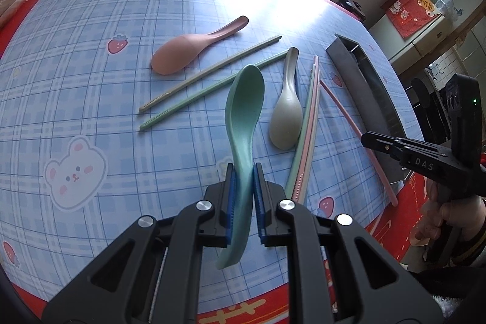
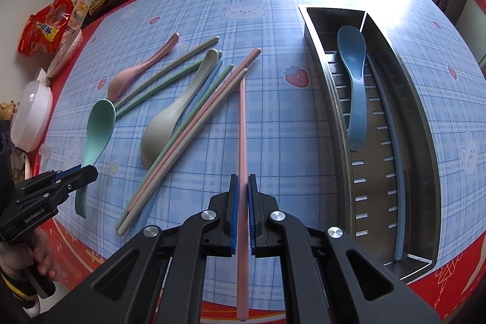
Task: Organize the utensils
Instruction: 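Carry the mint-green spoon and pink chopstick with both tools toward the steel caddy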
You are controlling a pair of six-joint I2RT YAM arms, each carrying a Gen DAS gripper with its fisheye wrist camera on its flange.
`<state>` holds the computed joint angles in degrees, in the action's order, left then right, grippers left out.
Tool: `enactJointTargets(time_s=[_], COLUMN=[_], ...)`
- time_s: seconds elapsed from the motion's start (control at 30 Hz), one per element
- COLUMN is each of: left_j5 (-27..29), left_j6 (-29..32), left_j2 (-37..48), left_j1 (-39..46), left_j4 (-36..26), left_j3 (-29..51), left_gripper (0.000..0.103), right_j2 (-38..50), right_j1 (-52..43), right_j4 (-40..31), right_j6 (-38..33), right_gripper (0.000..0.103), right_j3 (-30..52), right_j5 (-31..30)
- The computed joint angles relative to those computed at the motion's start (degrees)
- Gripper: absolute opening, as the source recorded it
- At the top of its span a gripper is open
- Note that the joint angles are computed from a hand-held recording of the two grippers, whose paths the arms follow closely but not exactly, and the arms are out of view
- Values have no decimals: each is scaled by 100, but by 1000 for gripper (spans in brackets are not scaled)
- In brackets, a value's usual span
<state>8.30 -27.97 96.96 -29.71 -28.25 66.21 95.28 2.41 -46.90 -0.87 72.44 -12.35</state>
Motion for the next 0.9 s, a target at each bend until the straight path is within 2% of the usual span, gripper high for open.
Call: enactJointTargets(time_s=[0.43, 0.9], left_j5=[-130, -157], left_j6=[61, 55], left_j2=[-349, -53], left_j1=[-109, -275], left_j4=[-205, -434], left_j3=[144, 824], left_gripper=[15, 15], right_j2=[-603, -889], right_j1=[-331, -659], right_j4=[60, 46], right_j6=[-90, -140], right_gripper=[6, 6], right_j3=[-5, 184], right_j5=[-227, -444])
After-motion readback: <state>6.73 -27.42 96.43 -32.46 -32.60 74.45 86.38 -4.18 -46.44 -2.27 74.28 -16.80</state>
